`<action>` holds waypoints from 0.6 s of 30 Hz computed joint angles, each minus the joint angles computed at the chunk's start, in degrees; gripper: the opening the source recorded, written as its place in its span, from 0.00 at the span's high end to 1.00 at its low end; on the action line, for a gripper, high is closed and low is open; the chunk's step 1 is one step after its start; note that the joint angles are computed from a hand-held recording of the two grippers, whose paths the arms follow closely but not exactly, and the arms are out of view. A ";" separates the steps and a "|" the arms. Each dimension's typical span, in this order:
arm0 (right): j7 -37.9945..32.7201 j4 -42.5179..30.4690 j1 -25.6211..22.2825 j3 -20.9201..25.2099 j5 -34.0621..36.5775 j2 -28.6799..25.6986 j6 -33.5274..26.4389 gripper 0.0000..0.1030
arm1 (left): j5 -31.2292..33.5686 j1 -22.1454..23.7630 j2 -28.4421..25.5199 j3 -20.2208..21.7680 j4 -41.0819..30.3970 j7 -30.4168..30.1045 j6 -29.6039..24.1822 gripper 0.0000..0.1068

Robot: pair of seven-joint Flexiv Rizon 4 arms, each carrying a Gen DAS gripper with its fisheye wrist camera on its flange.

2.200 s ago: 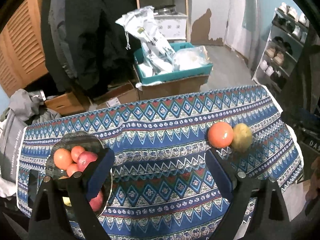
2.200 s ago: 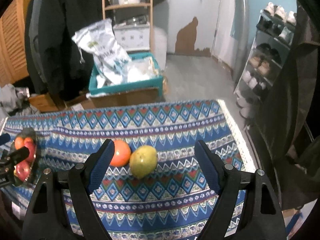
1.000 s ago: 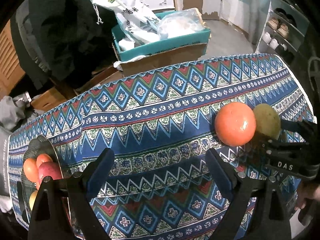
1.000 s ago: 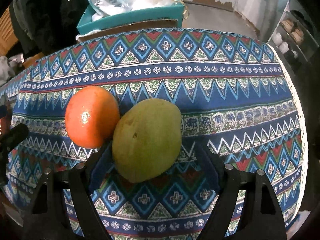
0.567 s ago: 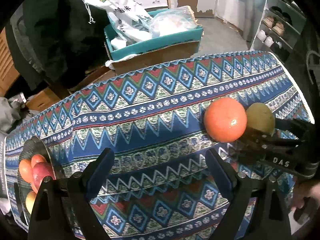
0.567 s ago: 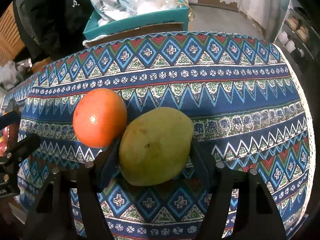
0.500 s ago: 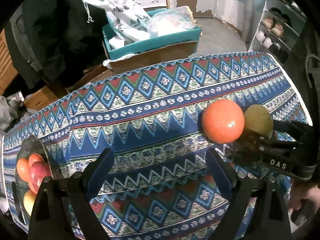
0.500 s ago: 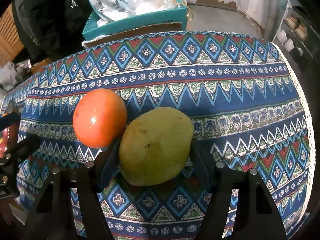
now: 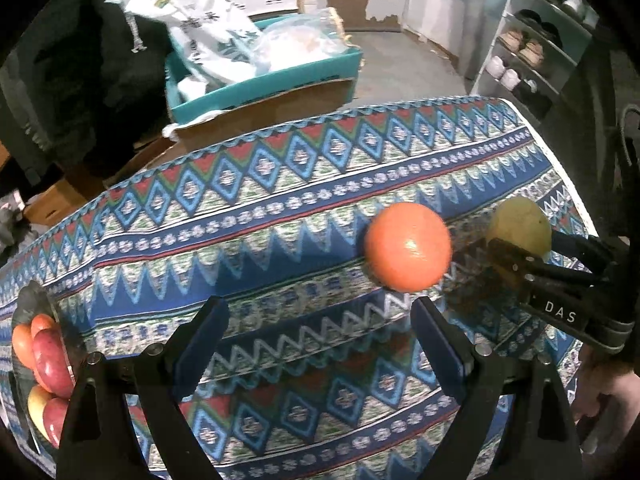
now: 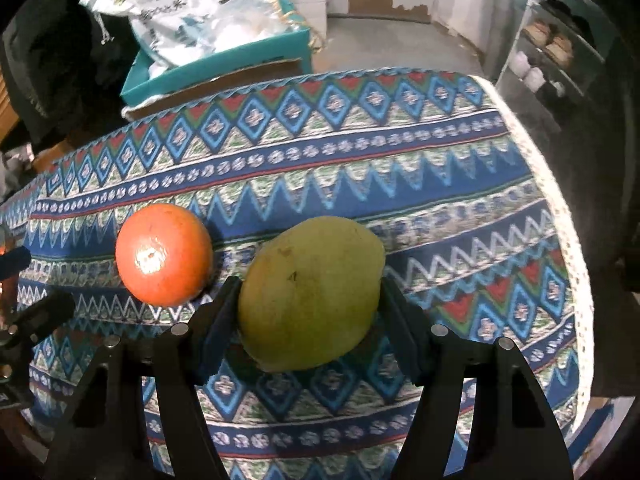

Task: Organize fruits
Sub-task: 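Grasp the orange with the left tool while the right tool grasps the green-yellow pear, then lift and carry the held orange and pear toward the glass plate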

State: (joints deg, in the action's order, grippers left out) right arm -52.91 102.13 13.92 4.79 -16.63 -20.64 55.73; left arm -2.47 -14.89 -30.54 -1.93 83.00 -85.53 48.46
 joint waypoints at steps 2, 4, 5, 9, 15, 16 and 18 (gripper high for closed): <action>0.99 0.98 0.11 -0.81 -1.35 0.86 -0.07 0.34 | -0.02 -0.43 -0.85 -0.39 -1.13 0.06 -0.57 0.13; 1.82 1.39 -0.07 -1.11 -1.93 1.21 -0.05 0.34 | 0.49 -1.04 -1.62 -0.26 -2.33 -0.18 -1.02 0.13; 2.07 1.57 -0.26 -1.09 -1.88 1.31 0.16 0.34 | 0.60 -1.30 -2.21 -0.34 -3.13 -0.18 -1.30 0.13; 2.71 2.13 -1.12 -1.13 -1.47 1.55 0.75 0.34 | -0.78 -1.36 -3.75 -1.22 -4.83 0.38 -2.43 0.13; 4.49 2.82 -0.42 -2.28 -5.99 1.60 -0.52 0.34 | 0.44 -3.01 -6.01 -0.52 -8.17 -0.84 -3.80 0.13; 4.63 2.84 -0.38 -2.36 -6.55 1.55 -0.71 0.34 | 0.65 -3.31 -6.66 -0.46 -9.07 -0.95 -4.43 0.13; 4.78 2.83 -0.43 -2.32 -7.10 1.43 -1.01 0.34 | 1.03 -3.73 -7.43 -0.29 -10.07 -1.15 -5.06 0.13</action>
State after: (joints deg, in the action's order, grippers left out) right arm -48.13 104.96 13.50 2.47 -23.73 -19.21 54.72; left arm -1.45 -18.62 -37.97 -2.22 72.93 -86.68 43.40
